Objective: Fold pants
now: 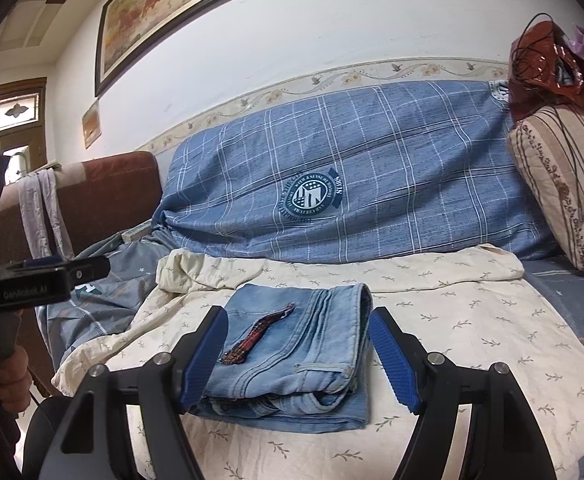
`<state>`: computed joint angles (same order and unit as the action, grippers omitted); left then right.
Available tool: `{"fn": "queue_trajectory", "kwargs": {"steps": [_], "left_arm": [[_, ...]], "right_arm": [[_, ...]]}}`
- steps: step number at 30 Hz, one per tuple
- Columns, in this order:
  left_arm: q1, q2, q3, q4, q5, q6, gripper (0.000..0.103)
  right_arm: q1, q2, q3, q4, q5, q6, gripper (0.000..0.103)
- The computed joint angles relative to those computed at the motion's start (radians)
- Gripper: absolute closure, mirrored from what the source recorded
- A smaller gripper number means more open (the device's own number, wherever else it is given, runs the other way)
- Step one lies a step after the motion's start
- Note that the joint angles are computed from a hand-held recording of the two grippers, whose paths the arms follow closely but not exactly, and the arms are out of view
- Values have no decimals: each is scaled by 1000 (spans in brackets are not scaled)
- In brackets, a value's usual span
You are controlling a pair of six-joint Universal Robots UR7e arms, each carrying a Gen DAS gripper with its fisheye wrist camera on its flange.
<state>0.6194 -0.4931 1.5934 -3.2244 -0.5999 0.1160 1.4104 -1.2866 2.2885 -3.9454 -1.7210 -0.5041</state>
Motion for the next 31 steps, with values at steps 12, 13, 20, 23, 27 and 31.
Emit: {"fn": "queue_trajectory", "kwargs": {"steps": [12,13,20,23,27,31], "left_arm": [[-2,6,1,-23,-12,29,0],[-2,5,3,-26,-17,30,0],[-8,16,1,-50,-22,58,0],[-9,21,-4,-42,-19,58,0],[-10,21,3,-61,-34,61,0],[-12,17,17,-128,-79,93,0]], "right_arm": [[-3,-2,-3,11,1,-4,27],[-3,-2,-3,11,1,-5,27],[-3,-1,-1,10,7,-13,27],[-2,-1,-2,15,8,-18,27],[-4,-2,-1,16,10,-18,27],[-9,-6,-1,19,15,-7,27]]}}
